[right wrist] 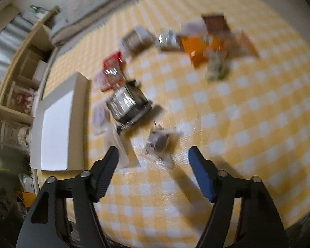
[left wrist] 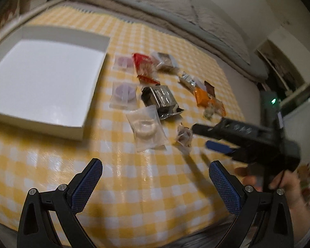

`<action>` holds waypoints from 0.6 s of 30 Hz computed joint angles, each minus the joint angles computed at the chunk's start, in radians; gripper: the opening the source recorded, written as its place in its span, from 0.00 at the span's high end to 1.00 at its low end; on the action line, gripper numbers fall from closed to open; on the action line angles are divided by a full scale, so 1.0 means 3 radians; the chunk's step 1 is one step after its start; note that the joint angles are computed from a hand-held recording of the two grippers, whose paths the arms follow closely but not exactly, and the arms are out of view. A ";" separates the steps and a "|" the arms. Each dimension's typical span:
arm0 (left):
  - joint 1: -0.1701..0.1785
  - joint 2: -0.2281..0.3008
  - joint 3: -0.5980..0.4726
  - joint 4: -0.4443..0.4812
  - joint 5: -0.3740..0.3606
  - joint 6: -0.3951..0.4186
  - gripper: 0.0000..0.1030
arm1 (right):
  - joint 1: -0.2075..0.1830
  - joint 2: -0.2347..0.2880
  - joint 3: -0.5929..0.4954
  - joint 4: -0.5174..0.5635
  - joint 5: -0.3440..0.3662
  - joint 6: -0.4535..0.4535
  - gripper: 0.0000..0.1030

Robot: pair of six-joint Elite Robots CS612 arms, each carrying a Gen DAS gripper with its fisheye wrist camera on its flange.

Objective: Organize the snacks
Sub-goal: 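Grasp the clear-wrapped ring cookie with the left gripper while the right gripper grasps the small clear-wrapped candy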

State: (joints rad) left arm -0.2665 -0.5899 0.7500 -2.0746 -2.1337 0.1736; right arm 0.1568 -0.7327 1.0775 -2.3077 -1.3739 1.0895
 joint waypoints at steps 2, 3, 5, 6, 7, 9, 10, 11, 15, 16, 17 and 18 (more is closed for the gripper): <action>-0.0005 0.0060 -0.0102 0.0075 -0.0003 -0.0119 0.00 | -0.0007 0.0048 -0.0031 0.0030 0.0099 0.0047 0.39; -0.0005 0.0098 -0.0164 0.0108 -0.0018 -0.0202 0.00 | -0.0010 0.0072 -0.0048 0.0037 0.0148 0.0085 0.40; -0.0009 0.0164 -0.0270 0.0166 -0.0048 -0.0359 0.01 | -0.0010 0.0120 -0.0095 0.0067 0.0178 0.0121 0.45; -0.0012 0.0202 -0.0330 0.0189 -0.0052 -0.0463 0.02 | -0.0007 0.0145 -0.0129 0.0110 0.0175 0.0113 0.47; -0.0014 0.0232 -0.0370 0.0194 -0.0058 -0.0559 0.04 | -0.0009 0.0170 -0.0169 0.0156 0.0173 0.0097 0.53; -0.0021 0.0297 -0.0474 0.0247 -0.0074 -0.0708 0.07 | -0.0010 0.0198 -0.0217 0.0277 0.0178 0.0048 0.66; -0.0027 0.0333 -0.0529 0.0280 -0.0077 -0.0782 0.09 | -0.0013 0.0193 -0.0199 0.0267 0.0177 0.0039 0.68; -0.0039 0.0380 -0.0607 0.0321 -0.0067 -0.0857 0.11 | -0.0013 0.0189 -0.0186 0.0250 0.0169 0.0022 0.69; -0.0097 0.0457 -0.0701 0.0298 0.0078 -0.1072 0.16 | -0.0007 0.0156 -0.0151 0.0259 0.0104 -0.0144 0.72; -0.0119 0.0480 -0.0735 0.0313 0.0116 -0.1102 0.19 | -0.0009 0.0150 -0.0138 0.0253 0.0111 -0.0161 0.73; -0.0134 0.0496 -0.0758 0.0321 0.0154 -0.1127 0.22 | -0.0012 0.0140 -0.0119 0.0241 0.0117 -0.0176 0.73; -0.0147 0.0510 -0.0772 0.0309 0.0194 -0.1162 0.23 | -0.0015 0.0127 -0.0094 0.0228 0.0123 -0.0191 0.73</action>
State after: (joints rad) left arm -0.3108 -0.4370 0.5183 -1.9817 -2.0755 -0.1750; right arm 0.1524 -0.6947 1.0494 -2.2392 -1.3368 1.0321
